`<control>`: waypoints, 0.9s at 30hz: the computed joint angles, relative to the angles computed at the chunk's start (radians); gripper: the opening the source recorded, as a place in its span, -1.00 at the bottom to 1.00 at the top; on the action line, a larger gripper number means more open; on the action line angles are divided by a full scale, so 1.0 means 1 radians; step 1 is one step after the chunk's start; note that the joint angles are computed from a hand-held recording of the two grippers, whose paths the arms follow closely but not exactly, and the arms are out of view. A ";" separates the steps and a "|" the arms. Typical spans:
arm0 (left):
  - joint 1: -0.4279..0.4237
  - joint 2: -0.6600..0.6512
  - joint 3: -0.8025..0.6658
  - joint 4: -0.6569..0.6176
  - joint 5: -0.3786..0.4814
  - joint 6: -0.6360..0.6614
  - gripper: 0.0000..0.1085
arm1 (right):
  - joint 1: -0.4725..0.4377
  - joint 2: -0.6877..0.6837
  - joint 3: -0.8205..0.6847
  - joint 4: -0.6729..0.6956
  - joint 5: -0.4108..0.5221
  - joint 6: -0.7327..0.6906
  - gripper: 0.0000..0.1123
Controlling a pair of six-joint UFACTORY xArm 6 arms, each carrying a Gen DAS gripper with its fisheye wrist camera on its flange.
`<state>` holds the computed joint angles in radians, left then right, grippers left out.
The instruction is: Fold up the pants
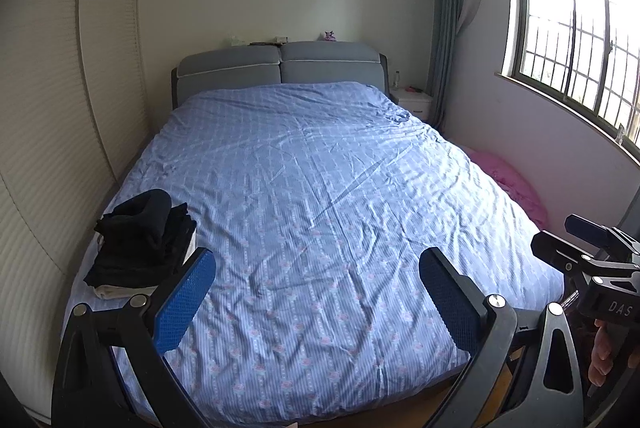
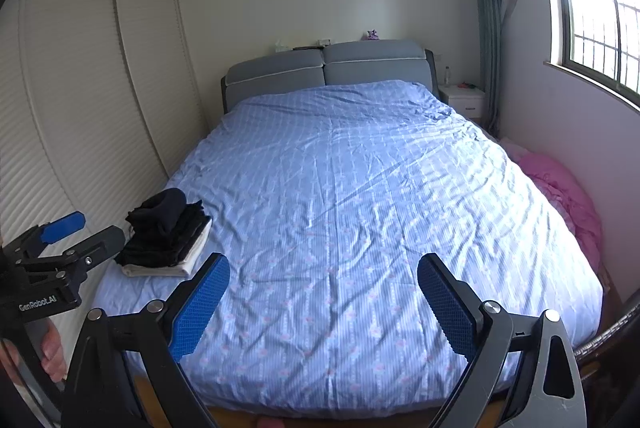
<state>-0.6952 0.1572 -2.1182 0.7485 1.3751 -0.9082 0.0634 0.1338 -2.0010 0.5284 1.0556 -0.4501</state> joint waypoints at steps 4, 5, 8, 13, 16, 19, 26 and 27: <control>-0.007 0.005 -0.007 0.010 0.007 -0.010 0.90 | -0.003 -0.005 0.006 0.004 -0.002 -0.008 0.70; -0.010 0.007 -0.009 0.015 0.009 -0.014 0.90 | -0.003 -0.006 0.007 0.007 -0.002 -0.009 0.70; -0.020 0.003 -0.002 0.033 0.009 -0.022 0.90 | -0.003 -0.006 0.006 0.008 -0.002 -0.014 0.70; -0.028 0.025 -0.030 0.052 0.026 -0.007 0.90 | -0.004 -0.008 0.009 0.010 0.000 -0.021 0.70; -0.029 0.031 -0.038 0.050 0.023 -0.007 0.90 | -0.005 -0.012 0.014 0.008 -0.001 -0.022 0.70; -0.031 0.039 -0.048 0.053 0.026 -0.005 0.90 | -0.005 -0.015 0.019 0.004 -0.004 -0.017 0.70; -0.017 0.032 -0.037 0.034 0.002 -0.006 0.90 | -0.002 -0.028 0.035 -0.012 -0.015 0.002 0.70; -0.015 0.033 -0.038 0.032 0.000 -0.005 0.90 | -0.002 -0.028 0.034 -0.013 -0.016 0.003 0.70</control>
<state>-0.7105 0.1906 -2.1558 0.7800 1.3746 -0.9127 0.0619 0.1061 -1.9666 0.5158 1.0398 -0.4470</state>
